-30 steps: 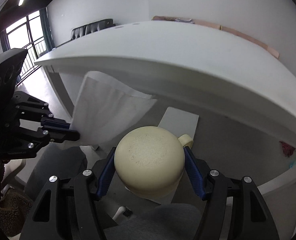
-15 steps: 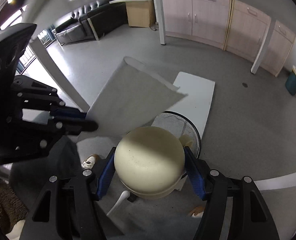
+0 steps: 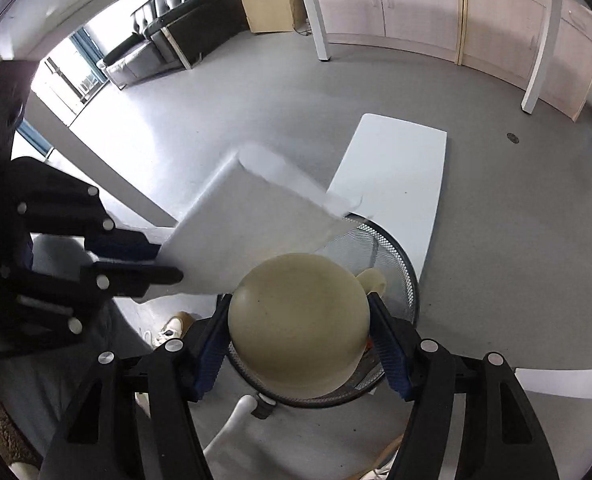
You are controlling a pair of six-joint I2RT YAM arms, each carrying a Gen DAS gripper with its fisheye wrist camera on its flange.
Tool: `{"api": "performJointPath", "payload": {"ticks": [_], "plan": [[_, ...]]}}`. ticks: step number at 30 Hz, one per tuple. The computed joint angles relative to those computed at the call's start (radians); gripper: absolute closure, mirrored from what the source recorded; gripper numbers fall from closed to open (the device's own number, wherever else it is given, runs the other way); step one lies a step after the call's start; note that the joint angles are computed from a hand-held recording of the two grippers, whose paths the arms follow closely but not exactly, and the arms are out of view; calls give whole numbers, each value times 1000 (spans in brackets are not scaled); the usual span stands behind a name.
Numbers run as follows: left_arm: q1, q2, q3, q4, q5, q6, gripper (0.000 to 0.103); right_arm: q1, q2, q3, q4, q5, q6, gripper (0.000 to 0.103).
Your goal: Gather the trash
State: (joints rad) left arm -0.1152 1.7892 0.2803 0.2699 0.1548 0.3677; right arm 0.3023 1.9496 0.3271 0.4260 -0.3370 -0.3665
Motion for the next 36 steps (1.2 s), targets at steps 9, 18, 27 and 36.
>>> {"api": "performJointPath", "payload": {"ticks": [9, 18, 27, 36], "plan": [[-34, 15, -15, -21, -103, 0, 4, 62, 24, -12, 29, 87, 39, 3], [-58, -46, -25, -71, -83, -10, 4, 41, 83, 46, 28, 96, 26, 3], [-81, -64, -22, -102, -92, -25, 4, 40, 92, 42, 37, 107, 15, 3], [-75, -52, -9, -122, -82, -25, 4, 56, 89, 44, 30, 116, 20, 3]]}}
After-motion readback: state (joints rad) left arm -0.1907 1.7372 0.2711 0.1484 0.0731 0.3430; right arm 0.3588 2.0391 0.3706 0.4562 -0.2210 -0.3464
